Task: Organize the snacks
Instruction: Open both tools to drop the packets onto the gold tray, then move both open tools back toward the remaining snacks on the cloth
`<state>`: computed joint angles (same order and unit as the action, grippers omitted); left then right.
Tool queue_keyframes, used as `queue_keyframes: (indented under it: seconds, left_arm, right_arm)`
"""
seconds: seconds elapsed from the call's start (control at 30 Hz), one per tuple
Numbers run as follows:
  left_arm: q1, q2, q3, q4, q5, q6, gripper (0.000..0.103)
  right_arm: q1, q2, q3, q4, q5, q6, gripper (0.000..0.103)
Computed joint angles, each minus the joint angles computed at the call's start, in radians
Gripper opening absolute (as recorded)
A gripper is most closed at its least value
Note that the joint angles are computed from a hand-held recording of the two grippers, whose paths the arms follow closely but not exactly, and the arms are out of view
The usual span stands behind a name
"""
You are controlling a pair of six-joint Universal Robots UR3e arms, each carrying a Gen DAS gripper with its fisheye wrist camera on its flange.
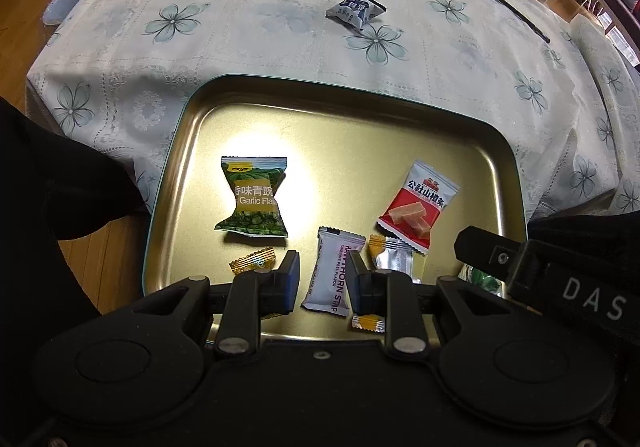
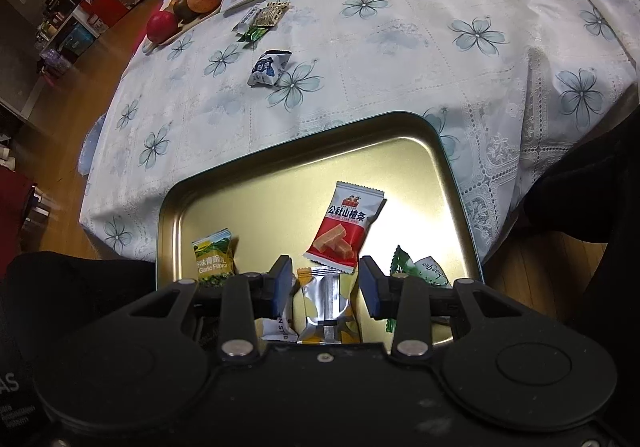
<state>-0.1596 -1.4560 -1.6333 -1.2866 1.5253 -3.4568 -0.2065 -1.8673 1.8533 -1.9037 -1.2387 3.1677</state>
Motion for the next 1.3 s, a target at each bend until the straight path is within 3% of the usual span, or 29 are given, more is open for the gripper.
queue_keyframes:
  seconds: [0.37, 0.77, 1.03, 1.3]
  left_arm:
    - [0.013, -0.008, 0.037, -0.020, 0.001, 0.040, 0.035]
    - [0.078, -0.082, 0.146, -0.051, -0.009, 0.146, 0.035]
    - [0.149, -0.207, 0.312, -0.073, -0.029, 0.219, 0.035]
    - [0.191, -0.409, 0.564, -0.115, -0.060, 0.259, 0.035]
  right_arm:
    - [0.004, 0.027, -0.039, 0.017, 0.000, -0.005, 0.039]
    - [0.053, 0.207, -0.210, 0.062, -0.033, 0.005, 0.039]
    - [0.070, 0.417, -0.464, 0.133, -0.056, 0.033, 0.039]
    - [0.105, 0.708, -0.864, 0.274, -0.085, 0.054, 0.039]
